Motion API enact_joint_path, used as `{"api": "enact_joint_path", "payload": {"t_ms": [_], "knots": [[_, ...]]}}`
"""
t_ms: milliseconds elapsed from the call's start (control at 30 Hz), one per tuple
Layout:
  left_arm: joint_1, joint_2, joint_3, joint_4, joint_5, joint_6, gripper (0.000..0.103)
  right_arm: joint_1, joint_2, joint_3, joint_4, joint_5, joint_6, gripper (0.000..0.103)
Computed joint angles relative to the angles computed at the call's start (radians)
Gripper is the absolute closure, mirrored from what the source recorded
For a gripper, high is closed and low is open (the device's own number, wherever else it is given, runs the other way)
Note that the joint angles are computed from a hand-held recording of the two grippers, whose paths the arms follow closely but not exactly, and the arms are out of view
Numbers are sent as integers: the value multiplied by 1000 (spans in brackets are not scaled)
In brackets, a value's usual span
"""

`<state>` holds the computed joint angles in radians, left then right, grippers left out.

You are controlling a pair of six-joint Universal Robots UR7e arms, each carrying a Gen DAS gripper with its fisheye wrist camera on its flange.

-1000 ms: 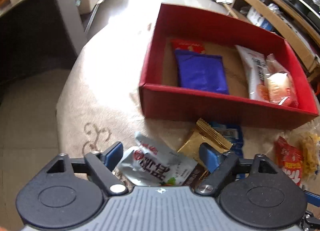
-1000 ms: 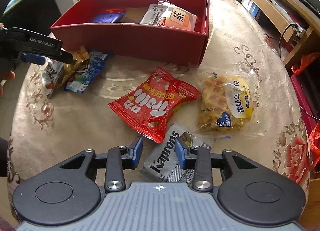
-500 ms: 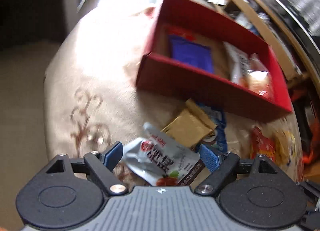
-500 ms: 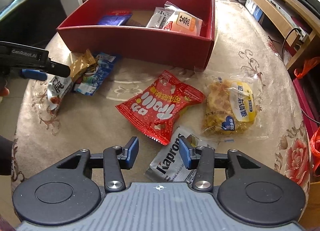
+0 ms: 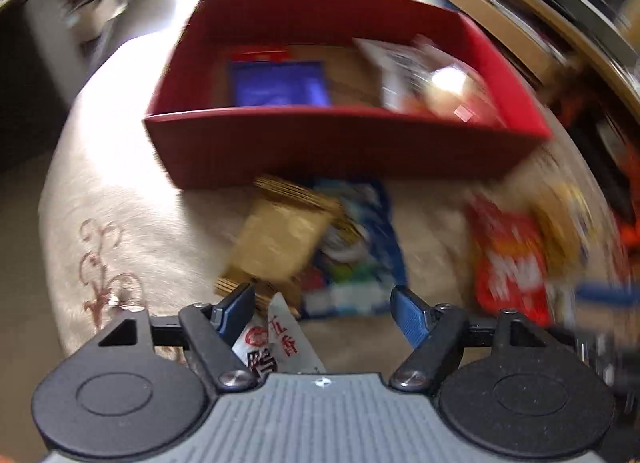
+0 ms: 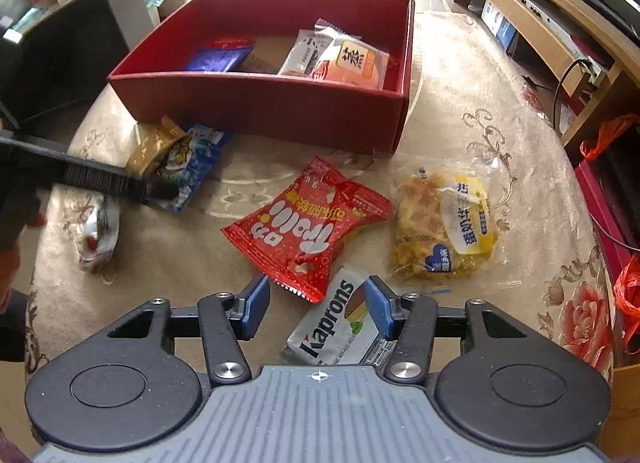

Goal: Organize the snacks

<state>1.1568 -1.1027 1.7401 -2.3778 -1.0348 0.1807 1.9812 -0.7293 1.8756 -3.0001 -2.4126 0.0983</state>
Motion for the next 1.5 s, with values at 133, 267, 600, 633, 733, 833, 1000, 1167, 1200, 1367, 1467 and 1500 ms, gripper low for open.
{"api": "enact_joint_path", "payload": {"t_ms": [133,267,600,633,733,833,1000,1167,1200,1367,1467,1500], "knots": [[-5,-37,30,-33,18,-48,30,3,-7,6,-22,-6,2,40],[7,-57,32,-1,65,-248,24,2,-6,5,-22,-8,7,39],[-64,-22,156,-156,213,-163,52,-3,-17,19,-31,-16,4,38],[-63,-34,156,-134,194,-150,52,-3,-21,23,-37,-23,3,38],[-51,-56,146,-82,161,-169,52,-9,-39,43,-52,-25,18,38],[-46,-60,149,-82,153,-160,52,-15,-58,70,-56,-33,56,35],[-59,-55,159,-79,174,-155,39,-35,-79,98,-43,-19,150,30],[-72,-50,182,-99,190,-134,25,-59,-72,86,-34,42,237,25],[-76,-49,191,-115,197,-127,24,-63,-65,78,-28,53,249,25],[-77,-50,204,-143,203,-118,23,-58,-6,33,34,12,247,29],[-79,-60,207,-138,193,-119,35,-38,13,33,29,-45,219,36],[-81,-65,209,-138,194,-117,43,-37,11,41,27,-48,224,37]]}}
